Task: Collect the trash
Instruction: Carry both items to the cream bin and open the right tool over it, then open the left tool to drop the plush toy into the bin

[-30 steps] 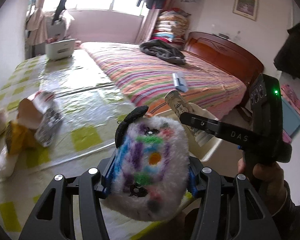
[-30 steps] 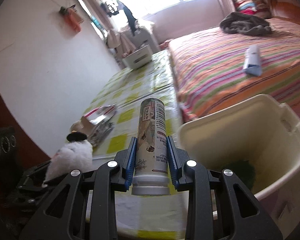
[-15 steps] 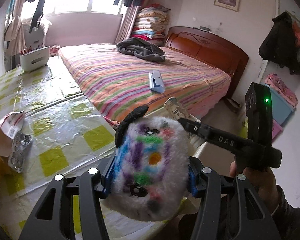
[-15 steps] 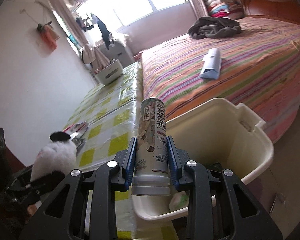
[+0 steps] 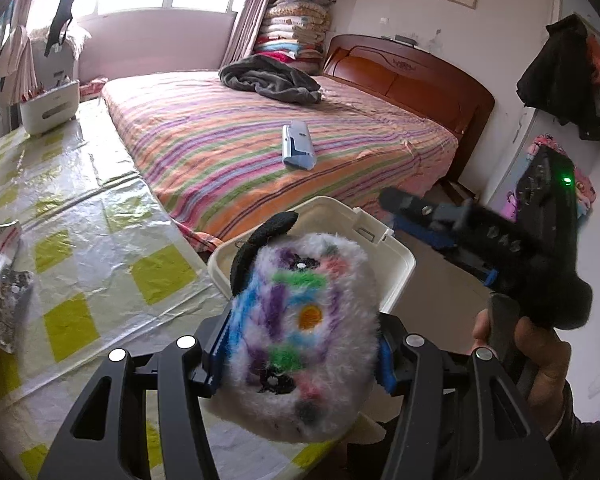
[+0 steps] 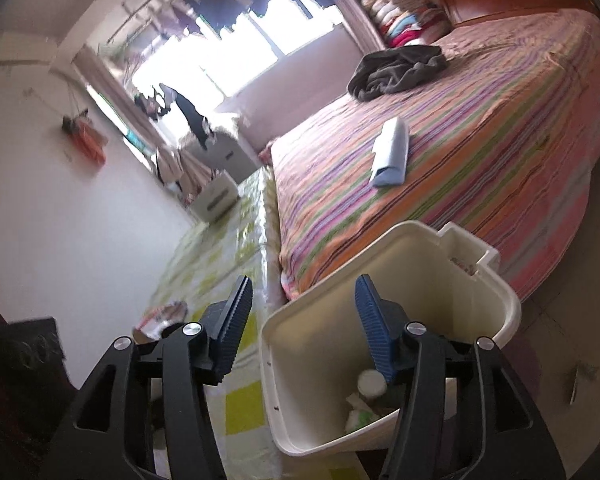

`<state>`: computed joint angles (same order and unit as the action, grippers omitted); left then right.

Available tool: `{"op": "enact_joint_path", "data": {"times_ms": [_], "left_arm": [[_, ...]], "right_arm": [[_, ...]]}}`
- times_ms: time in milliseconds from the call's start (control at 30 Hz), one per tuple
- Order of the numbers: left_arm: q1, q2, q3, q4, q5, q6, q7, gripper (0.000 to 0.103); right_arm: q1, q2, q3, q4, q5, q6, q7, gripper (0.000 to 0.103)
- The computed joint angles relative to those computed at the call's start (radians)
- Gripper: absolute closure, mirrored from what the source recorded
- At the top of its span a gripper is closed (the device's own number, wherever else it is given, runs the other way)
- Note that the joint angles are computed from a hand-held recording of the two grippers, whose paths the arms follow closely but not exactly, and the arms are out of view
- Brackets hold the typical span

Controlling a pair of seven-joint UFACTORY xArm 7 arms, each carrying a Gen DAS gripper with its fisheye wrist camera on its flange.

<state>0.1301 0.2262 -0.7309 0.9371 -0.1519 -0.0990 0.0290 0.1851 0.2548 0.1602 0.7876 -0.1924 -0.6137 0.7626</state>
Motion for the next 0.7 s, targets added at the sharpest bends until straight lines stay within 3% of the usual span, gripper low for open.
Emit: {"op": "enact_joint_path", "data": {"times_ms": [167, 567, 700], "left_arm": [[-0.106, 0.037, 0.091, 0.054, -0.005, 0.035, -0.003, 0.048], [-0.365, 0.118, 0.321, 0.191, -0.014, 0.103, -0.026, 0.045], [-0.508, 0.132, 0.469, 0.233, 0.046, 0.126, -0.1, 0.036]], "right_arm": [[0.011, -0.017, -0.015, -0.034, 0.061, -0.051, -0.013, 0.048], [-0.006, -0.014, -0.014, -0.046, 0.028, -0.091, 0.035, 0.045], [0.01, -0.04, -0.028, -0.08, 0.086, -0.132, 0.001, 0.044]]}}
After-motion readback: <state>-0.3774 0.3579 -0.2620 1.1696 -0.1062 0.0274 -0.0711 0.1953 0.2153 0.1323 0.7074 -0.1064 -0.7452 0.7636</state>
